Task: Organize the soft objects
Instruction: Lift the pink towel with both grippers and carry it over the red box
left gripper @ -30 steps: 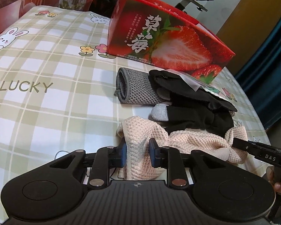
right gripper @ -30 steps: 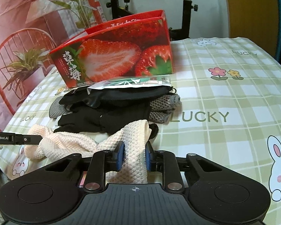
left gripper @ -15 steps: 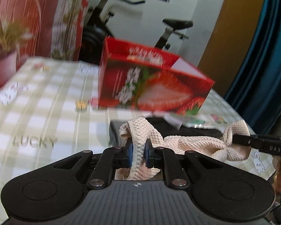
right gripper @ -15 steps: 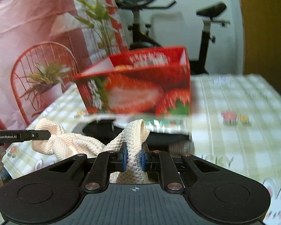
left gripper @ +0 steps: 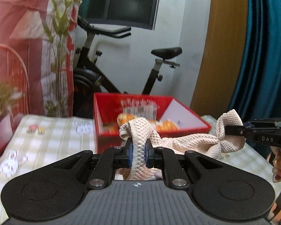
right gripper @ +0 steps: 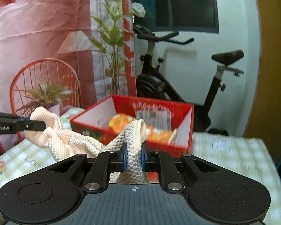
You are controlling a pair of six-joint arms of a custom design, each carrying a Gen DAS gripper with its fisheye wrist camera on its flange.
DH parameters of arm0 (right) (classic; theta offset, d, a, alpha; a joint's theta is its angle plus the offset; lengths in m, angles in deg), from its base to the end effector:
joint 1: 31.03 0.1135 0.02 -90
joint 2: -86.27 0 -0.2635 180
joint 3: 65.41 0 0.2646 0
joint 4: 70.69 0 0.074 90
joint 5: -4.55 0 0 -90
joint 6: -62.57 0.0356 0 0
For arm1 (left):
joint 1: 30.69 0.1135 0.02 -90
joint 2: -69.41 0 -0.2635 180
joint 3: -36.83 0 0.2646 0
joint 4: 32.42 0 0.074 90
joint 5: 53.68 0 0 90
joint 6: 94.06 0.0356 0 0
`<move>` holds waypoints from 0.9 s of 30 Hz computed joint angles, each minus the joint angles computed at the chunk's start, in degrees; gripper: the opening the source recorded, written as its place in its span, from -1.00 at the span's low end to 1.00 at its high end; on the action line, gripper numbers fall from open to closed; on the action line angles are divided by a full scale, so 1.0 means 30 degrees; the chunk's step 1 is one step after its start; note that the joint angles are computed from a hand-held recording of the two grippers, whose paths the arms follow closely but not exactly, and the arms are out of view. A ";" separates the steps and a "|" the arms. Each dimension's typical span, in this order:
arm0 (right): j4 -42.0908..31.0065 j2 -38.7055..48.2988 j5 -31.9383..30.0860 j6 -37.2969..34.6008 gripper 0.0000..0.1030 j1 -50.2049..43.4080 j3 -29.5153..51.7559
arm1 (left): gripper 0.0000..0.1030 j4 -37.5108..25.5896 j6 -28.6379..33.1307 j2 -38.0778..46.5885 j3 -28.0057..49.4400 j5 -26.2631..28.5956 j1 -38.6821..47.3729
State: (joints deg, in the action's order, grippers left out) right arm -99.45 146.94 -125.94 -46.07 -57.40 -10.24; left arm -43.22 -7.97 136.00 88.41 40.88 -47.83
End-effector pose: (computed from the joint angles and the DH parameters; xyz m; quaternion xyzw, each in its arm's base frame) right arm 0.2234 -0.0849 0.2610 -0.1055 0.8384 0.1147 0.5223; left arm 0.2566 -0.0821 0.2391 0.1185 0.8384 -0.1301 0.5158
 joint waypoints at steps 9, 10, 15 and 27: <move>0.2172 0.4453 0.2113 0.0833 -0.76 0.2167 0.3798 | -0.75 -0.0495 -0.0109 0.4430 0.4423 -0.0180 0.0224; 0.2269 0.4930 0.2337 0.0848 -0.76 0.2386 0.4207 | -0.75 -0.0651 -0.0023 0.4798 0.4797 -0.0098 0.0326; 0.2454 0.7454 0.3561 0.0891 -0.76 0.3418 0.6428 | -0.75 -0.2028 0.0811 0.7148 0.7551 -0.0048 0.0536; 0.1229 1.1906 0.5453 0.0149 -0.76 0.4669 0.9923 | -0.74 -0.4945 0.3327 1.0772 1.1811 -0.0511 0.0535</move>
